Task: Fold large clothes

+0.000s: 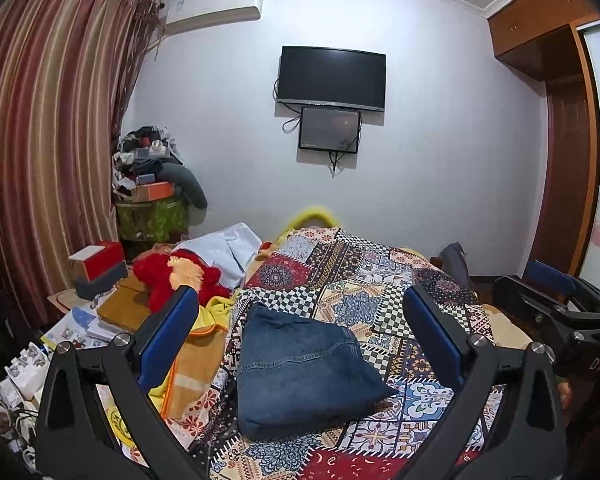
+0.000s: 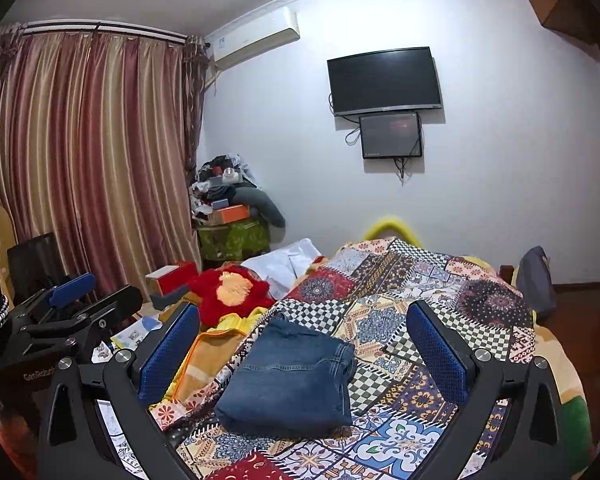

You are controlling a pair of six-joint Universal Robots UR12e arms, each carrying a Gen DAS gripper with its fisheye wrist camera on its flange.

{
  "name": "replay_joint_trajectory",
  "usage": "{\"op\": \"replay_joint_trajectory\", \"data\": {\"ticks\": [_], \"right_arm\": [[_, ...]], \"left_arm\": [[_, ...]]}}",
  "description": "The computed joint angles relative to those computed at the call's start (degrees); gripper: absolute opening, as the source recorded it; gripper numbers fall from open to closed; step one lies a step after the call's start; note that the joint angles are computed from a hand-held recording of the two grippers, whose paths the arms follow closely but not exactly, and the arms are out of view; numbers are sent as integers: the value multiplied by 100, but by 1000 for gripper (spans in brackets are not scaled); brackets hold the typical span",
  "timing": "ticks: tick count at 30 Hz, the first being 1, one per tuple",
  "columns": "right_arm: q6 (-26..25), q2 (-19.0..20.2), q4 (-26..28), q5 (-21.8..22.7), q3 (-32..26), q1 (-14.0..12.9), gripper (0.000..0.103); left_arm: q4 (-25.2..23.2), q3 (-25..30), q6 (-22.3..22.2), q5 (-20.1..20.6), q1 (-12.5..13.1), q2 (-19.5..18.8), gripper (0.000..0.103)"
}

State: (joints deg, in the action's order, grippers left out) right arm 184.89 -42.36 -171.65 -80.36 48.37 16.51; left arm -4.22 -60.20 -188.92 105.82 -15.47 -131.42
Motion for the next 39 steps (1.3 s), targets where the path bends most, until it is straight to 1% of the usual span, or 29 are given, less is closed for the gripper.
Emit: {"op": "replay_joint_trajectory", "data": {"ticks": [6, 17, 22, 30, 39], "right_arm": [[-8, 33, 31, 49, -23, -14, 103], [30, 43, 33, 77, -27, -29, 103], [31, 53, 41, 81, -46, -32, 103], [15, 56, 41, 76, -49, -40, 103], [18, 60, 39, 87, -54, -47, 103]], "left_arm": [[-90, 6, -97, -19, 15, -4, 103], [-175, 86, -43, 53, 0, -50, 103], [-177, 83, -90, -31, 14, -49, 103], [-227, 74, -154, -301, 59, -41, 103], [-209, 46, -188, -438, 83, -23, 103]]}}
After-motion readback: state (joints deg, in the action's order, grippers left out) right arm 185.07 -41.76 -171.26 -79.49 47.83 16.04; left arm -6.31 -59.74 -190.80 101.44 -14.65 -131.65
